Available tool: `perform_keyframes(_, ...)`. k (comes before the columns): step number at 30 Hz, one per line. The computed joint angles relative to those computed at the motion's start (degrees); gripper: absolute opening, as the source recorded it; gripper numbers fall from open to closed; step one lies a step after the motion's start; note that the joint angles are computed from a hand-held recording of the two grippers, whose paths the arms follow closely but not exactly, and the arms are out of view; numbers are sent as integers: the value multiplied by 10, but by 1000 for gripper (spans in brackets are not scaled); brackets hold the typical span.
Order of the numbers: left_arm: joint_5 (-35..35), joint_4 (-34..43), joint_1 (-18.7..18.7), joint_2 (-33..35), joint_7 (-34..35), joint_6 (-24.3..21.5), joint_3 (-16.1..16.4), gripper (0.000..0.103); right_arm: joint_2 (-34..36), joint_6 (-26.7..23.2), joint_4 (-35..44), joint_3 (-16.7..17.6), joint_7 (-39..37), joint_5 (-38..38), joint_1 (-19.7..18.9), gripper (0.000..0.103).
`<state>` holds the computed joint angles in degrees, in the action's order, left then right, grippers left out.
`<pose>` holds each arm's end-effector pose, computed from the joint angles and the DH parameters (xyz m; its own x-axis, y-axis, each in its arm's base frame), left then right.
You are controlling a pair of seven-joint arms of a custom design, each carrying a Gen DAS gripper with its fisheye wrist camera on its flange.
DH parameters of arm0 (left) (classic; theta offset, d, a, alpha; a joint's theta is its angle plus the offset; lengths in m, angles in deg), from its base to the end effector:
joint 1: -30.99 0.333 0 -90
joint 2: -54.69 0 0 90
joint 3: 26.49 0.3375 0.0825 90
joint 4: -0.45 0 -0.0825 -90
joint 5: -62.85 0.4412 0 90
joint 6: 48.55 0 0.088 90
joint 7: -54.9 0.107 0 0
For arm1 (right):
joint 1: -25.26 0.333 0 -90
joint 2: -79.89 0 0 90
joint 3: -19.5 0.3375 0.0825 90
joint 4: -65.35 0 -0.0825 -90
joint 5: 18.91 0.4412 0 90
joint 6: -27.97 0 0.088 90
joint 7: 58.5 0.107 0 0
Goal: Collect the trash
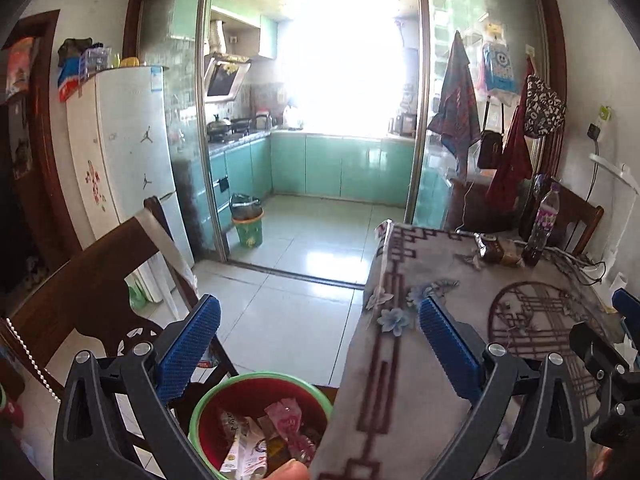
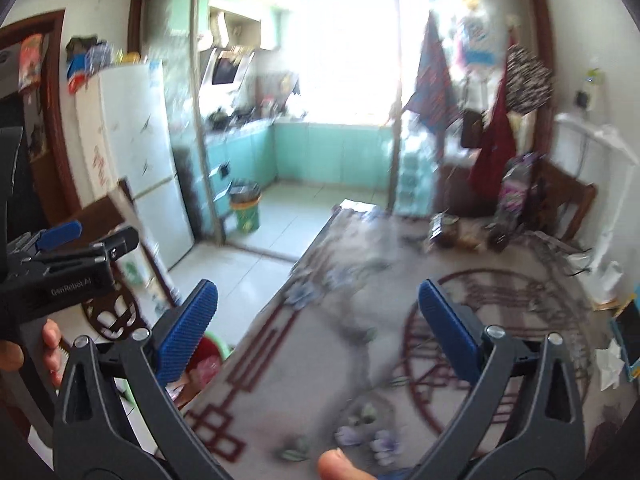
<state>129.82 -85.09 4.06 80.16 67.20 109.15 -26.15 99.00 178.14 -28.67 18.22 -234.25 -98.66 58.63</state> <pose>0.6896 -0.3881 0.4884 -0.0502 -0.9987 0.0119 -0.4694 0.0131 -0.8829 0.6255 0.4214 0.4775 -0.0155 -0.9999 -0.0077 -0.4184 0.0134 -0.9082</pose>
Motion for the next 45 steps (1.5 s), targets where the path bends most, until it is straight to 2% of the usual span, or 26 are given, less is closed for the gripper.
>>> perform_keyframes(2, -5, 3, -9, -4, -13, 5, -9, 95, -48, -42, -55, -13, 83, -93, 15, 99)
perform_keyframes(3, -33, 8, -4, -2, 3, 8, -22, 96, -63, -51, -73, -8, 85, -99, 9, 99)
perform_keyframes(4, -62, 15, -3, 1, 19, 7, -33, 95, -77, -46, -88, -3, 76, -92, -1, 99)
perform_keyframes(6, -79, 29, -23, 5, 15, -10, -30, 95, -103, -27, -119, 8, 40, -53, -27, 99)
perform_keyframes(10, -69, 31, -52, -1, -1, -39, -23, 95, -145, -30, -169, 30, 57, -70, -57, 99)
perform_keyframes(15, -43, 18, -73, -17, -23, -86, -28, 95, -184, 4, -215, 53, 71, -80, -100, 99)
perform_keyframes(26, -41, 23, -80, -22, -2, -153, -62, 95, -227, 36, -260, 78, 99, -89, -139, 99)
perform_keyframes(45, -43, 32, -90, -21, -3, -170, -65, 95, -245, 42, -277, 88, 90, -79, -159, 99)
